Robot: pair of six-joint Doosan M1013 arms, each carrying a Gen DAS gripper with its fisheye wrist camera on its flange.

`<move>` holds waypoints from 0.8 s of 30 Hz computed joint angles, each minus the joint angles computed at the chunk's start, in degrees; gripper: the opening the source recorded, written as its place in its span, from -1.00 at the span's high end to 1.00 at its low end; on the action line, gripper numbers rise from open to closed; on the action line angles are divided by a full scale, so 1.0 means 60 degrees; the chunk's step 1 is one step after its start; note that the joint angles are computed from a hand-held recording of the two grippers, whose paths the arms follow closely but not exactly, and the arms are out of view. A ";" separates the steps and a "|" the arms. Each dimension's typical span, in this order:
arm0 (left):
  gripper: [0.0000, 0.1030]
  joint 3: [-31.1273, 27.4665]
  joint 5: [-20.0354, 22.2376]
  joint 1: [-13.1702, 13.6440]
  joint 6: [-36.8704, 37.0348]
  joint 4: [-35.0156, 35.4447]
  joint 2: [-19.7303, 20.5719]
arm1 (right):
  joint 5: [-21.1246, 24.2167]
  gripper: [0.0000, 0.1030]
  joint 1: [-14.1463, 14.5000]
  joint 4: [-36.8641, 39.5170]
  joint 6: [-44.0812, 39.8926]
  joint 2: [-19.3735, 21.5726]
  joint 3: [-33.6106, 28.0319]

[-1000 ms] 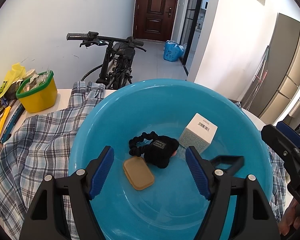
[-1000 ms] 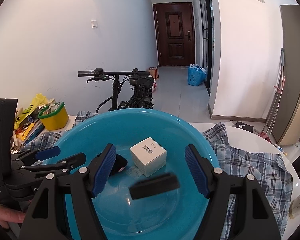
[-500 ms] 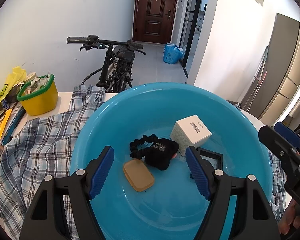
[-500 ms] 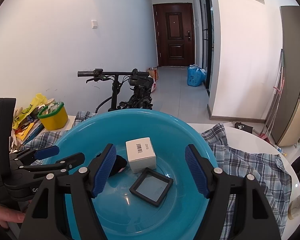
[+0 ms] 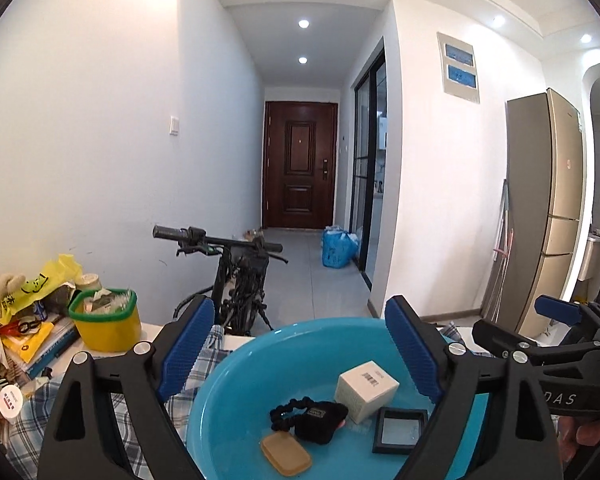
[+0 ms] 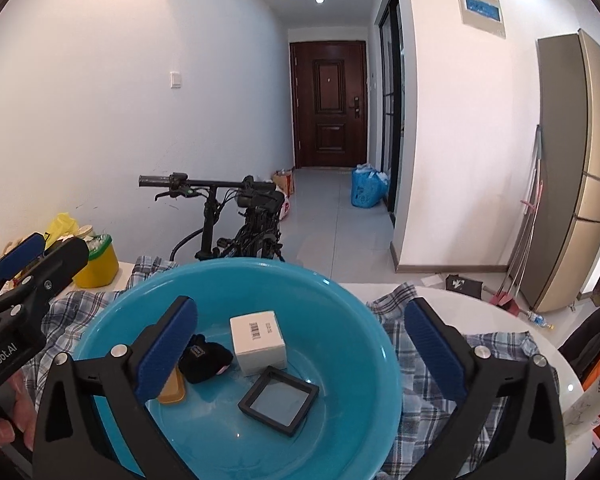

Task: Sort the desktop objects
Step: 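Raise both open grippers and pull them back from the basin over the table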

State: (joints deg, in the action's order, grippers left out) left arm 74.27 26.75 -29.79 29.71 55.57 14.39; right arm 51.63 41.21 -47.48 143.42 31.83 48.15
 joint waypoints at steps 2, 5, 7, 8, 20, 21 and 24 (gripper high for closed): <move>-0.74 0.0047 0.0056 -0.0016 -0.0604 0.0581 -0.0051 | -0.0337 -0.99 0.0036 -0.0546 0.0351 -0.0138 0.0242; -0.94 0.0248 -0.0167 -0.0017 -0.1756 0.1661 -0.0201 | -0.0547 -1.00 0.0048 -0.0747 0.0485 -0.0243 0.0367; -1.00 0.0378 -0.0260 -0.0028 -0.2389 0.2403 -0.0269 | -0.0631 -1.00 0.0075 -0.1037 0.0731 -0.0286 0.0448; -1.00 0.0426 -0.0213 -0.0064 -0.2646 0.2713 -0.0294 | -0.0670 -1.00 0.0083 -0.1147 0.0836 -0.0303 0.0477; -1.00 0.0283 0.0193 -0.0234 -0.1747 0.2099 -0.0245 | -0.0644 -1.00 0.0078 -0.1220 0.0939 -0.0315 0.0496; -1.00 0.0276 0.0239 -0.0250 -0.1754 0.2125 -0.0239 | -0.0661 -1.00 0.0078 -0.1223 0.0943 -0.0326 0.0515; -1.00 0.0294 0.0311 -0.0283 -0.1914 0.2323 -0.0250 | -0.0669 -0.99 0.0084 -0.1267 0.0980 -0.0341 0.0540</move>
